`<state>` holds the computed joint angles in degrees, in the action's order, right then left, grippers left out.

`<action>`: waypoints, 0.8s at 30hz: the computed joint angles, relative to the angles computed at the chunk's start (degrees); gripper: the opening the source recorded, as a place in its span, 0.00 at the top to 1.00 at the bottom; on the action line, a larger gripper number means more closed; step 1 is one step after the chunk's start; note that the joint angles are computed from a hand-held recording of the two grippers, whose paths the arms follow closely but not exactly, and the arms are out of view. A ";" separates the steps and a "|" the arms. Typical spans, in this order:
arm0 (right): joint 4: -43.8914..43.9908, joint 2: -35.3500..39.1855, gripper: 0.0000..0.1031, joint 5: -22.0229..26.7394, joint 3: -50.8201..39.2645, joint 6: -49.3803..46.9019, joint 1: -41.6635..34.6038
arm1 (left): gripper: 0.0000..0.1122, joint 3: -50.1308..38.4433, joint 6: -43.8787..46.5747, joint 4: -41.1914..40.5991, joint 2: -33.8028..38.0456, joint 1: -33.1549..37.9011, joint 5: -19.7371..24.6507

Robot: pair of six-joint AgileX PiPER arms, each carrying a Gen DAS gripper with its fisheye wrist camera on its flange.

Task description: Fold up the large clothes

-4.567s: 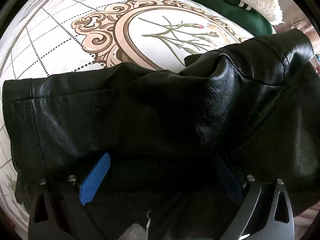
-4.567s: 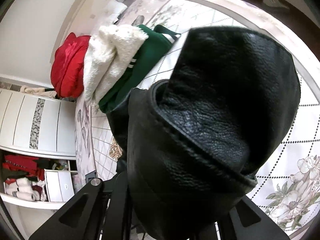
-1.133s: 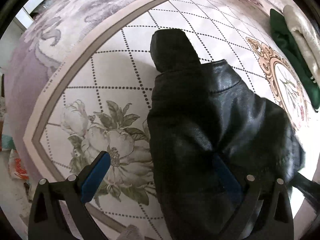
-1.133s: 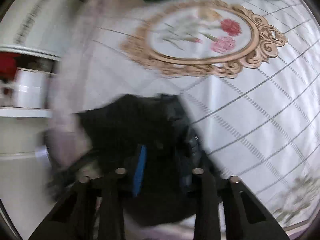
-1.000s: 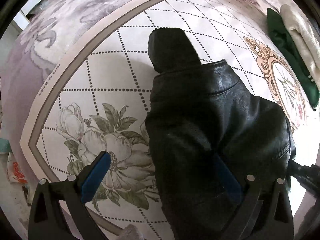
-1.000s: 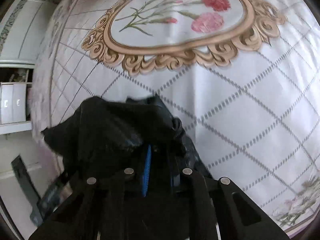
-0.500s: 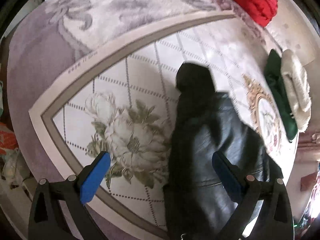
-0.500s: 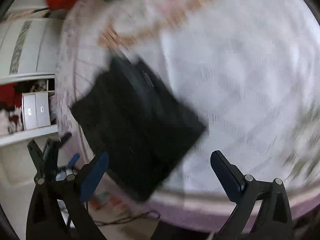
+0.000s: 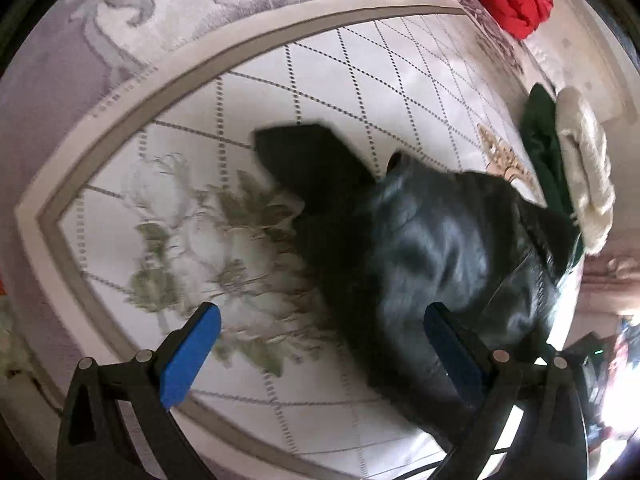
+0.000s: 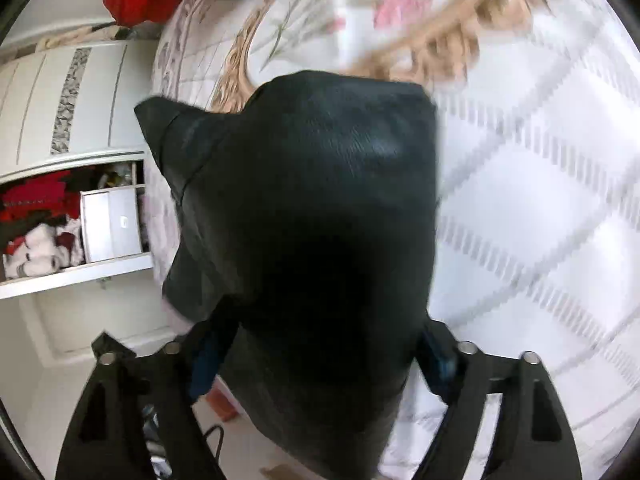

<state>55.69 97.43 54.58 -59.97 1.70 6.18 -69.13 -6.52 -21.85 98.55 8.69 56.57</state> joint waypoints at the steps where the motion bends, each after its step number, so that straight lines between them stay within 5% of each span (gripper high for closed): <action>1: 3.87 1.59 0.10 1.75 0.72 -3.59 -1.98 | 0.08 -0.38 0.87 -2.09 1.17 0.08 -0.80; 5: 18.58 7.85 0.00 5.34 4.20 -19.56 -4.42 | 0.08 -3.48 4.24 -8.54 7.44 -0.81 -3.70; 7: 20.60 8.23 0.00 4.09 4.12 -21.01 -3.86 | 0.08 -4.72 5.03 -10.17 9.44 -1.51 -5.63; 9: 19.83 6.88 0.01 0.69 3.93 -18.54 -1.68 | 0.19 -4.84 4.74 -9.01 8.99 -2.62 -8.45; 11: 18.96 4.28 0.30 -2.01 5.38 -15.76 -0.73 | 0.52 -5.42 5.02 -6.95 8.25 -3.50 -10.43; 13: 20.89 3.78 0.39 -1.67 5.79 -15.93 -1.49 | 0.71 -6.90 8.03 -9.48 8.27 -3.17 -9.04; 24: 11.41 1.24 0.56 4.92 -8.49 -3.28 -2.53 | 0.83 -16.70 0.56 0.51 3.38 -6.19 -0.81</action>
<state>67.10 98.67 59.50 -68.46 -1.59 3.66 -85.83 -5.96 -21.34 101.93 2.50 55.76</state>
